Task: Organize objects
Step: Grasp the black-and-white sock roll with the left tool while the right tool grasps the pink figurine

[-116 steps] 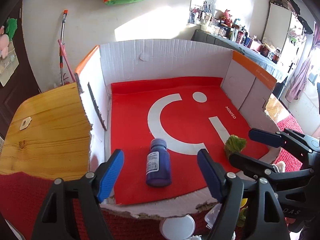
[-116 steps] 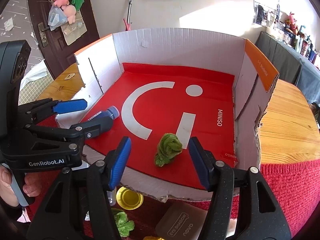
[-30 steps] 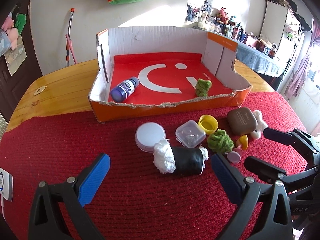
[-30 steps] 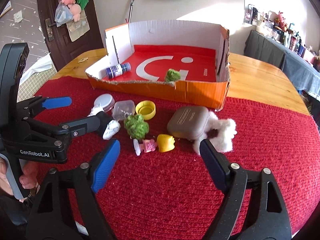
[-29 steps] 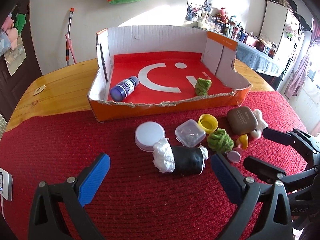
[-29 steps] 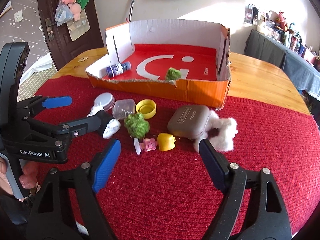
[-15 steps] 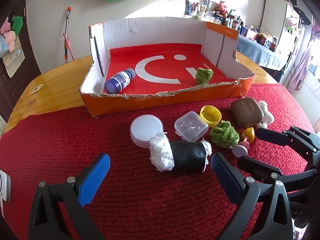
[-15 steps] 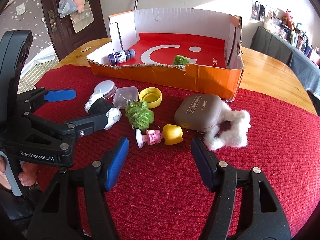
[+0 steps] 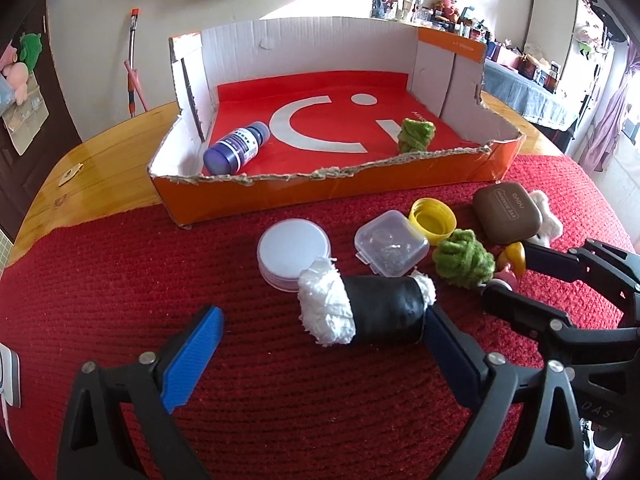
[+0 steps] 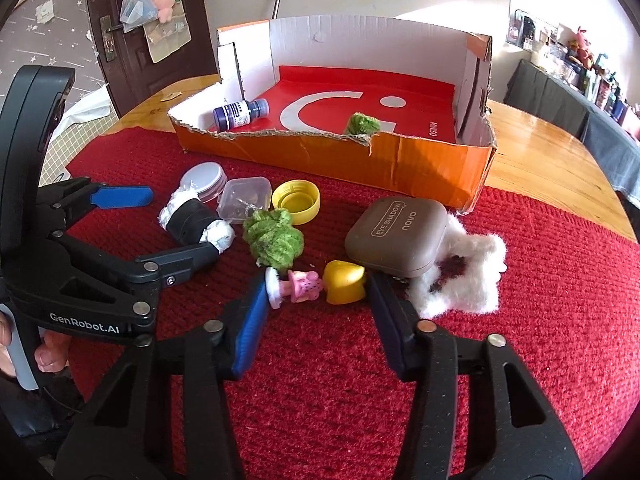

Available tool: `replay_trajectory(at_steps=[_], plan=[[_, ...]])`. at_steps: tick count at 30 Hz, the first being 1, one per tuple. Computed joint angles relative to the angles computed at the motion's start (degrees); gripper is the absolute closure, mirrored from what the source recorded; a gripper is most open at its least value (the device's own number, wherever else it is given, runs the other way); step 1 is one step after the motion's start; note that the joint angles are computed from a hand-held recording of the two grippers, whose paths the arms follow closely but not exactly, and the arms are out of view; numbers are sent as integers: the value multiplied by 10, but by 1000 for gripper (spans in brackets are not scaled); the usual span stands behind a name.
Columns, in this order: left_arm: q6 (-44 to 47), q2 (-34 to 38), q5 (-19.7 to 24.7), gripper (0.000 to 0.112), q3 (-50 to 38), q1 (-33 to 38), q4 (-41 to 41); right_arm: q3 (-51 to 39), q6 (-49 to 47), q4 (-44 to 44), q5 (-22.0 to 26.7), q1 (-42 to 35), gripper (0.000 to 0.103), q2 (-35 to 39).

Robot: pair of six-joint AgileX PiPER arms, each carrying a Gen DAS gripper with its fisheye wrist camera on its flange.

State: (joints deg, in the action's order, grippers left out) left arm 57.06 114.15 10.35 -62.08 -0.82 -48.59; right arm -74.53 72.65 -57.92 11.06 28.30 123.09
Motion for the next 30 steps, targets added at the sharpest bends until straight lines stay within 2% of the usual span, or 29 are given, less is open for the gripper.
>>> replay_trajectory(at_steps=[1, 8, 18, 23, 30], plan=[[15, -1, 0, 19, 2, 0, -13, 0, -3, 2, 0, 0, 57, 0], [105, -15, 31, 53, 9, 6, -88, 4, 25, -27, -1, 3, 57, -7], [200, -39, 49, 55, 28, 26, -182, 8, 59, -56, 3, 12, 57, -18], [223, -49, 51, 55, 33, 31, -206, 11, 93, -87, 3, 15, 57, -25], [243, -53, 54, 55, 39, 33, -225, 4, 76, -70, 4, 18, 57, -22]])
